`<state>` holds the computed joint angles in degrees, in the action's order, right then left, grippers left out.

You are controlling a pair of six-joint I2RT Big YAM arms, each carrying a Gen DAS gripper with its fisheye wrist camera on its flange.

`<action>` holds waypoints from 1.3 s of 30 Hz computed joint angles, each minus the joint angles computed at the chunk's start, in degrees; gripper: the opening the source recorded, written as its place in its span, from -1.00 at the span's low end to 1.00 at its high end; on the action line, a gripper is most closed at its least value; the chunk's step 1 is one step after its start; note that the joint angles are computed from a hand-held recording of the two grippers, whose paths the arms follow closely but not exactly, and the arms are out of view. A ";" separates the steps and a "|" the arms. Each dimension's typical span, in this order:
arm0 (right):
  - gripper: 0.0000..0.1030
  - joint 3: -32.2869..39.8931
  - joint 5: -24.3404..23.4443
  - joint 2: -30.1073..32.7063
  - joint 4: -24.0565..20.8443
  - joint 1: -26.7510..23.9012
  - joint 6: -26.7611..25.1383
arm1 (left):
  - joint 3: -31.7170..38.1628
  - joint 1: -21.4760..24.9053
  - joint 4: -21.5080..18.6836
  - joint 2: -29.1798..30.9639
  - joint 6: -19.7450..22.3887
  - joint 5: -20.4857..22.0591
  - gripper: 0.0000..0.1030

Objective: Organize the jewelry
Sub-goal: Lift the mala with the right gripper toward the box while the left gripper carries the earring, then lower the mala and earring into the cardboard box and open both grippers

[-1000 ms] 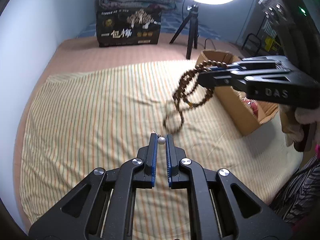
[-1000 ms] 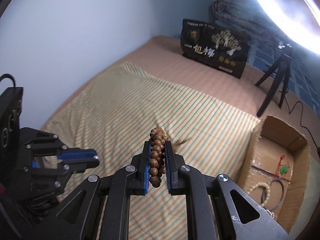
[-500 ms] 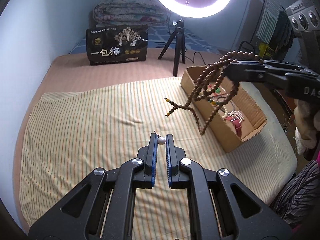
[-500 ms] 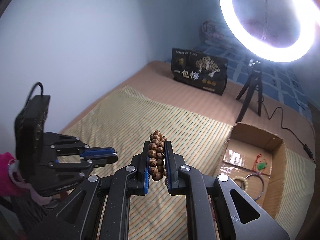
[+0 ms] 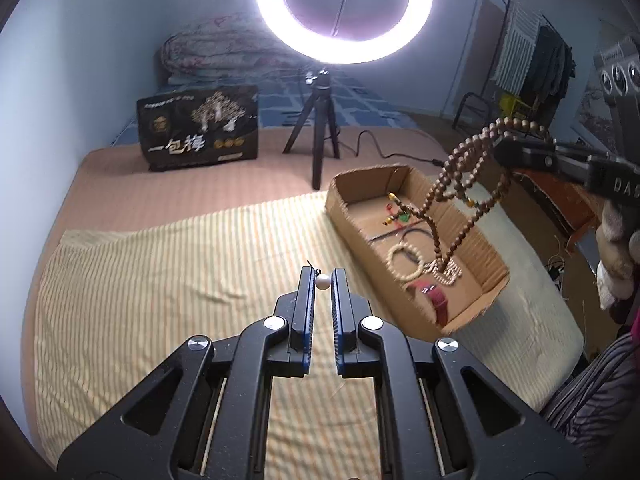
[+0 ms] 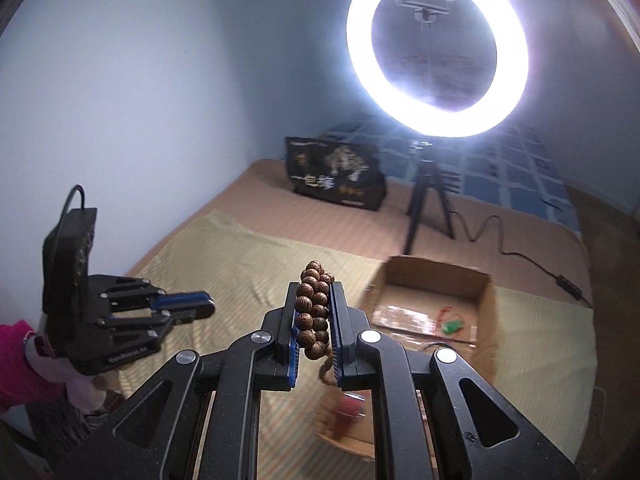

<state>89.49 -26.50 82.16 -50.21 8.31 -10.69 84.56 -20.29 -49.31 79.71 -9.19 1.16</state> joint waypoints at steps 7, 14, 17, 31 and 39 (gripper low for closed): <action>-0.79 -0.78 0.35 -0.20 -0.18 -3.73 0.53 | 4.98 -1.92 0.42 4.55 -0.42 -0.07 -0.88; -0.79 -1.47 0.28 0.23 -0.39 -6.04 0.09 | 10.02 -3.38 0.34 9.75 -0.70 -0.17 -0.88; -0.79 -1.58 0.42 0.59 -0.57 -6.52 -0.11 | 12.31 -3.99 0.10 12.05 -0.38 -0.62 -0.88; -0.79 -0.90 1.35 4.45 -1.79 -7.76 -0.27 | 20.68 -5.25 -1.30 21.33 -1.03 -0.49 -0.88; -0.79 -0.01 2.70 7.35 -2.41 -7.76 0.37 | 23.45 -5.23 -2.23 24.54 -1.39 -0.35 -0.88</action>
